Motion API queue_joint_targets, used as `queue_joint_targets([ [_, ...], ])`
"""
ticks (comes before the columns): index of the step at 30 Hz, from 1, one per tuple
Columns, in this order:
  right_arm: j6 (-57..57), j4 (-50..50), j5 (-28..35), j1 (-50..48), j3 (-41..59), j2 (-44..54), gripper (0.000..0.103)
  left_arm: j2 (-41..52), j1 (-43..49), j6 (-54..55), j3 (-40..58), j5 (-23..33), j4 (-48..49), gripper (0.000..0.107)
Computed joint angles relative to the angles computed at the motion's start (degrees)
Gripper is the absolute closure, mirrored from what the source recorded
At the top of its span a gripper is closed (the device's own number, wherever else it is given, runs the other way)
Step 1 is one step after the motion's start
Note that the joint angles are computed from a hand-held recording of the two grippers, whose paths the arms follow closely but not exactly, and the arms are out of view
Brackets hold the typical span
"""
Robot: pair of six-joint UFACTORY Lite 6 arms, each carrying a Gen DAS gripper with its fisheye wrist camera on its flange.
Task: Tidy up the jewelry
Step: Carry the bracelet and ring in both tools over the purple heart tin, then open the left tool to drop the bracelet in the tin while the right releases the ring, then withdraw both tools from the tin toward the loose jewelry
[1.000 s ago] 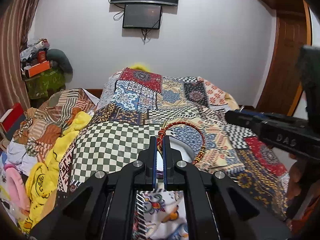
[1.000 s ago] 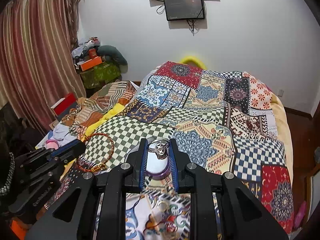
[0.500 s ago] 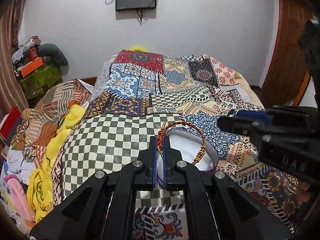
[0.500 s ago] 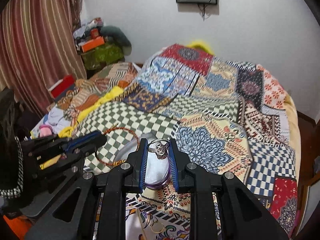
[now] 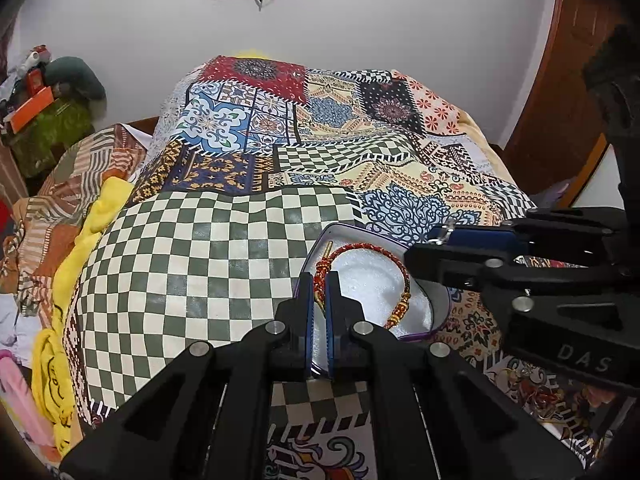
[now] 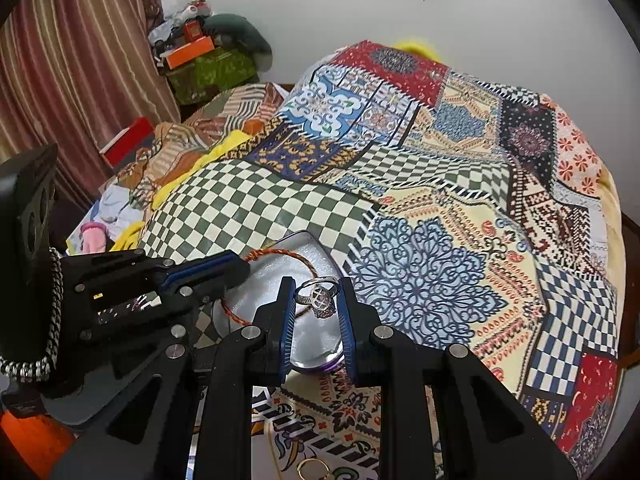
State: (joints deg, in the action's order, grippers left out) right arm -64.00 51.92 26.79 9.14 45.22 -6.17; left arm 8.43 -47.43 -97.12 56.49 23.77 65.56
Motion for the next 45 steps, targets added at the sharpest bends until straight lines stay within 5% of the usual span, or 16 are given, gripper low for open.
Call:
queue_joint_targets([
  [8,5.8,-5.4,-3.7,2.7,2.2,3.8,0.084,0.2,-0.7,0.2,0.3,1.2,1.0,0.104],
  [17,5.3,-5.5,-1.2,2.7,2.8,4.3,0.084,-4.3,-0.2,-1.5,-3.3,3.2,1.2,0.103],
  [20,7.8,-8.0,-0.9,3.2,3.1,4.2,0.077,-5.5,0.3,-0.4,-4.1,3.2,-0.5,0.102],
  [23,10.3,-10.5,-3.1,4.1,1.3,1.6,0.067,-6.2,-0.3,1.0,-4.1,4.7,-2.2,0.101],
  [33,12.8,-14.5,-0.6,0.9,-3.7,-10.6,0.066,-9.5,-6.7,4.1,-3.1,11.5,-6.9,0.084],
  [36,13.2,-15.6,1.6,-1.2,-5.8,-15.8,0.066,-11.1,-9.5,3.4,-3.0,14.5,-7.1,0.073],
  [45,7.5,-11.8,11.5,-11.7,-10.7,-28.9,0.066,-12.9,-18.4,2.6,-0.4,22.6,-9.7,0.073],
])
